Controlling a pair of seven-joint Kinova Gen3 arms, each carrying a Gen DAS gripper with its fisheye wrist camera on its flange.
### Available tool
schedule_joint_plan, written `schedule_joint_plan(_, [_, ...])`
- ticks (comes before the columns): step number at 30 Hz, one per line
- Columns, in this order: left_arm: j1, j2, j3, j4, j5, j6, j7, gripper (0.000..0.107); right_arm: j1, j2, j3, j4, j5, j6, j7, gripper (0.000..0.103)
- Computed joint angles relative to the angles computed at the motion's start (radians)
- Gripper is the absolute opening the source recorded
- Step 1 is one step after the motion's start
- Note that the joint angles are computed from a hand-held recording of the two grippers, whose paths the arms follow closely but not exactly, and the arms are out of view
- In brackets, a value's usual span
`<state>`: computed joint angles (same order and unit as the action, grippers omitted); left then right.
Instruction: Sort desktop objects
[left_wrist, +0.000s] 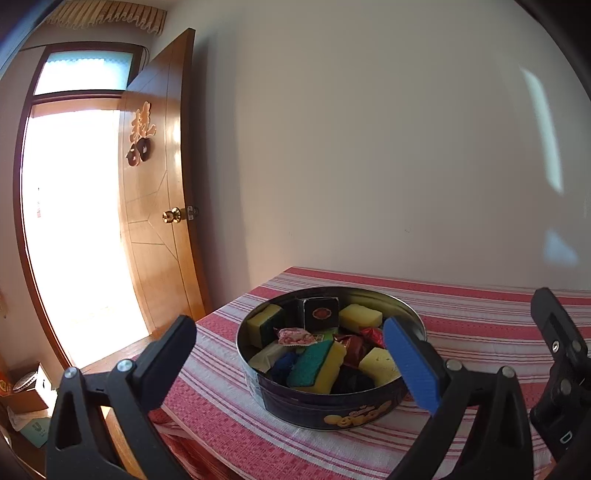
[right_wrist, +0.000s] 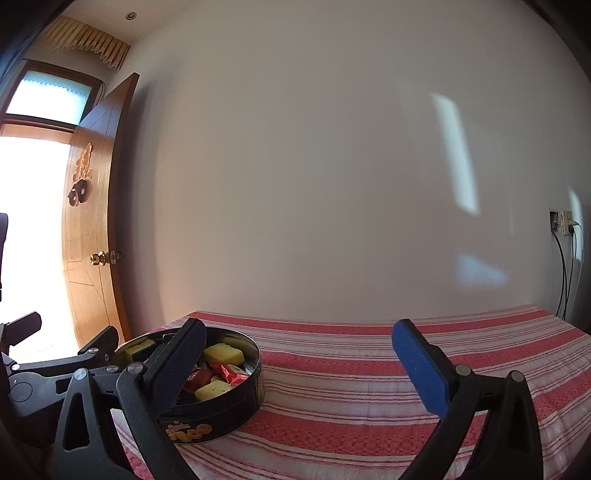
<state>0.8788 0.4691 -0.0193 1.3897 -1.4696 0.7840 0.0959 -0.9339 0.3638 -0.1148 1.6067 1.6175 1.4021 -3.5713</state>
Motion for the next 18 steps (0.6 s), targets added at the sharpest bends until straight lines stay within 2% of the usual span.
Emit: schedule_joint_plan(18, [-0.008,0.005,-0.006,-0.025,0.079,-0.023,-0.067,0.103,-0.016,0.006,0.001,-0.004,-0.001,0.016,0.009,0.102])
